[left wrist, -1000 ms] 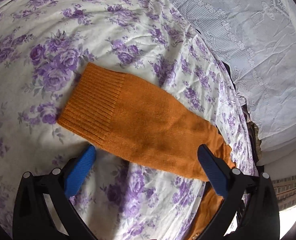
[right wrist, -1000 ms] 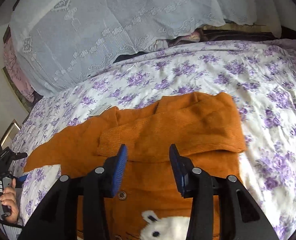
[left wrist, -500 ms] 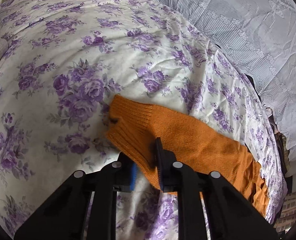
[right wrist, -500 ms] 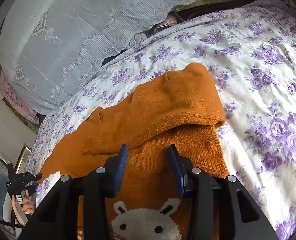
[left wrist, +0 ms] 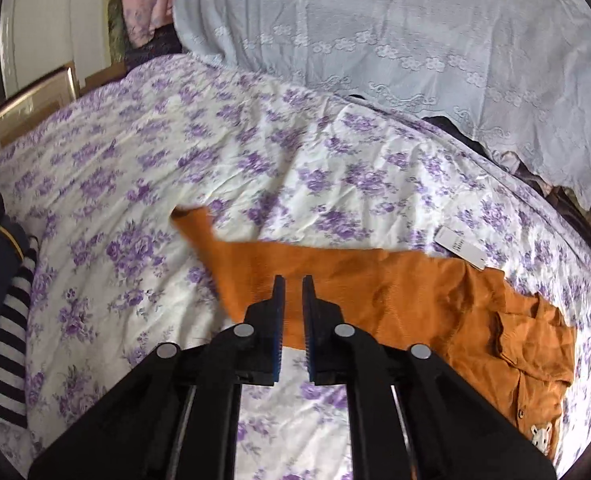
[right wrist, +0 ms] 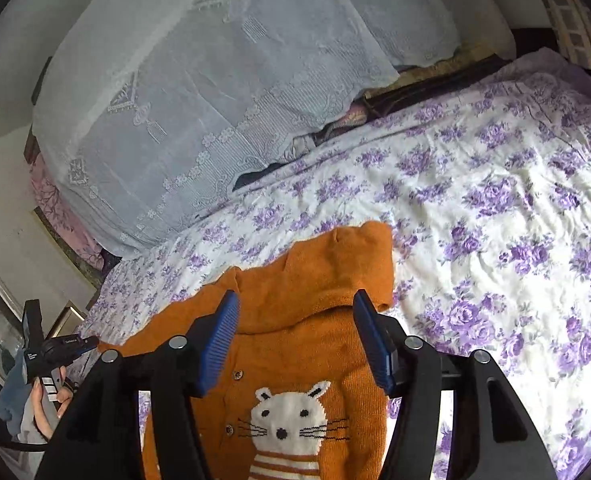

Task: Fold small clothes
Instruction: 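Grasp the other sleeve cuff with the left tool and fold it across the body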

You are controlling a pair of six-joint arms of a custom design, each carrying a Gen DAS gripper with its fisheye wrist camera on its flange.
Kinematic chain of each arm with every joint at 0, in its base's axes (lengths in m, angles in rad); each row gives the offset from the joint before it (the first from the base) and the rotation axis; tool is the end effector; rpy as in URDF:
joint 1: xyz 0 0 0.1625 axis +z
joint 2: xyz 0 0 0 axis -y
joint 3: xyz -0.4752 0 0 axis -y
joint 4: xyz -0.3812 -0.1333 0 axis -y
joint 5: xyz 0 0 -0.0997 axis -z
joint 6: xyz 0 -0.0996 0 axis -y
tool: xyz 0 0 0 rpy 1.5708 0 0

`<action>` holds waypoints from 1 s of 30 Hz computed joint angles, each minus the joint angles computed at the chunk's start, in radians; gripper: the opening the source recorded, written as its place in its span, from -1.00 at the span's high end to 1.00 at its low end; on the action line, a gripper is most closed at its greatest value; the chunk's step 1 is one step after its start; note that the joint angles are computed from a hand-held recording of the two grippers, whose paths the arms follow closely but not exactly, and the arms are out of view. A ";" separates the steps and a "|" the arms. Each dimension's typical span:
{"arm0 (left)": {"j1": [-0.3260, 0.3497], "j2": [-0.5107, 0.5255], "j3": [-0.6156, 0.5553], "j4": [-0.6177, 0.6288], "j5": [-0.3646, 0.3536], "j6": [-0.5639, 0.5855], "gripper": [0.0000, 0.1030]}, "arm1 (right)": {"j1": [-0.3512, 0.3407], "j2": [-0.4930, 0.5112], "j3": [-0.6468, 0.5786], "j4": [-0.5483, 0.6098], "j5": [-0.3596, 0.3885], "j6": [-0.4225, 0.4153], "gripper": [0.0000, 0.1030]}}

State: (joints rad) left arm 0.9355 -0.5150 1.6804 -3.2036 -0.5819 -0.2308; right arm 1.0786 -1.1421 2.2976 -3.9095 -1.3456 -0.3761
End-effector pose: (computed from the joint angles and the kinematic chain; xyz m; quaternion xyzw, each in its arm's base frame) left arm -0.2278 -0.6739 0.0423 0.0644 0.8609 -0.3788 0.3335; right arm -0.0892 -0.4956 0.3015 0.0147 -0.8270 0.5420 0.1485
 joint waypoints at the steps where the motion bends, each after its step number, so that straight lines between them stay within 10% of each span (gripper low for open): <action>1: -0.019 0.007 -0.004 0.002 0.010 0.013 0.85 | -0.002 -0.011 0.011 -0.003 0.019 -0.011 -0.16; 11: -0.150 0.085 -0.072 0.045 0.036 0.078 0.83 | -0.022 -0.070 0.072 0.033 0.107 -0.118 -0.39; 12: -0.146 0.080 -0.068 0.061 0.012 0.044 0.71 | -0.023 -0.068 0.066 0.040 0.099 -0.118 -0.38; 15: -0.096 0.037 -0.012 0.064 -0.116 -0.084 -0.67 | -0.031 -0.064 0.053 0.054 0.076 -0.073 -0.38; 16: -0.076 0.025 0.018 0.035 -0.139 -0.120 -0.74 | -0.037 -0.066 0.049 0.065 0.079 -0.052 -0.38; 25: 0.195 -0.104 0.157 -0.044 -0.450 -0.448 -0.27 | -0.035 -0.044 0.037 0.075 0.064 -0.029 -0.39; 30: 0.229 -0.069 0.050 -0.014 -0.435 -0.459 0.22 | -0.030 -0.023 0.021 0.078 0.027 -0.033 -0.39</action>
